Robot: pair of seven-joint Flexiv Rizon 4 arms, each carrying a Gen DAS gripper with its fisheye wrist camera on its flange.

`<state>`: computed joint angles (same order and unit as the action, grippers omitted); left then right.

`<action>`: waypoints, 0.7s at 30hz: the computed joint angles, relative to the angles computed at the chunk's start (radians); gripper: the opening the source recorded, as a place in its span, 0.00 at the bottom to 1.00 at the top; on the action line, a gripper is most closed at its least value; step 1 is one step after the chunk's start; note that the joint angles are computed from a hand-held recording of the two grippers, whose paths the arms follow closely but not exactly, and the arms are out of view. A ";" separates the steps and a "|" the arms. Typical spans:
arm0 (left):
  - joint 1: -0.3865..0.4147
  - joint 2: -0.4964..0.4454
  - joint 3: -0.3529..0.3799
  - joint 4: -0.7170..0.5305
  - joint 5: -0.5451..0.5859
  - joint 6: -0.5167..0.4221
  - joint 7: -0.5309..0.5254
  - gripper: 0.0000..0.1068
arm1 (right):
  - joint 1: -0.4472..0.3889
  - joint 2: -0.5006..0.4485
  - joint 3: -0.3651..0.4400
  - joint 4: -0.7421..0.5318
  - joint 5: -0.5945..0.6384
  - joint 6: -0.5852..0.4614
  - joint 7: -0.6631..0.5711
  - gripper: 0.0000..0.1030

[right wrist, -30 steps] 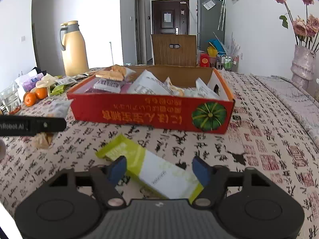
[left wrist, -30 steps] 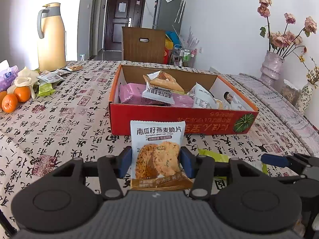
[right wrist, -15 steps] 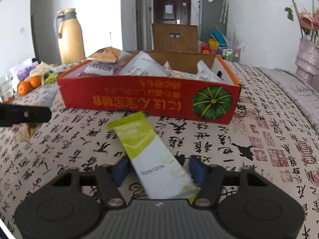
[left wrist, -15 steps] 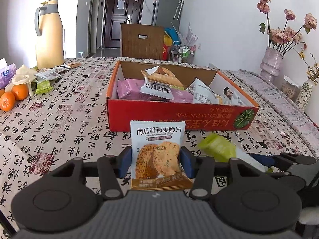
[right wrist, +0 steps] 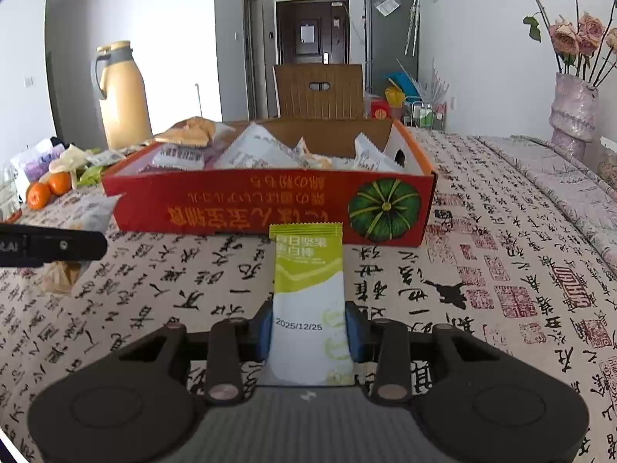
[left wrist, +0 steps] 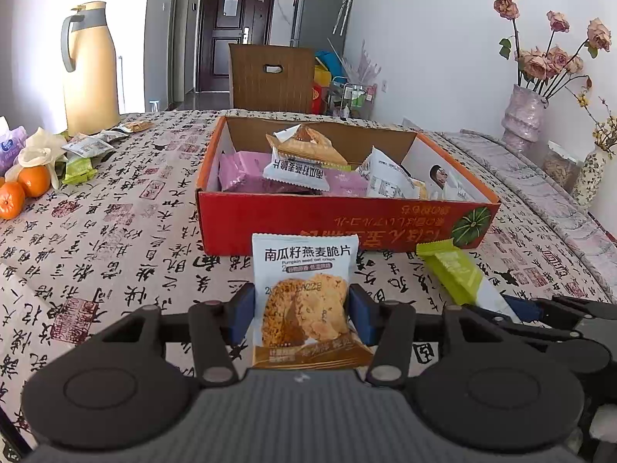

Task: Organize snacks
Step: 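Carry the bar packet and oat crisp packet over the box with both grippers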

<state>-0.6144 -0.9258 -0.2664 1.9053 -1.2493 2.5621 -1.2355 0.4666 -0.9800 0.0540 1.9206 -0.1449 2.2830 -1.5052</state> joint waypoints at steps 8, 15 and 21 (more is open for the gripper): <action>-0.007 0.006 -0.002 -0.032 -0.020 0.032 0.048 0.49 | -0.018 0.016 0.013 0.015 -0.005 0.073 -0.005 0.35; 0.009 -0.003 -0.012 -0.104 -0.037 0.067 0.128 0.49 | -0.038 0.019 0.020 -0.027 -0.031 0.110 0.011 0.35; 0.036 -0.023 -0.026 -0.192 -0.056 0.092 0.217 0.49 | -0.051 0.003 0.021 -0.106 -0.076 0.099 0.041 0.35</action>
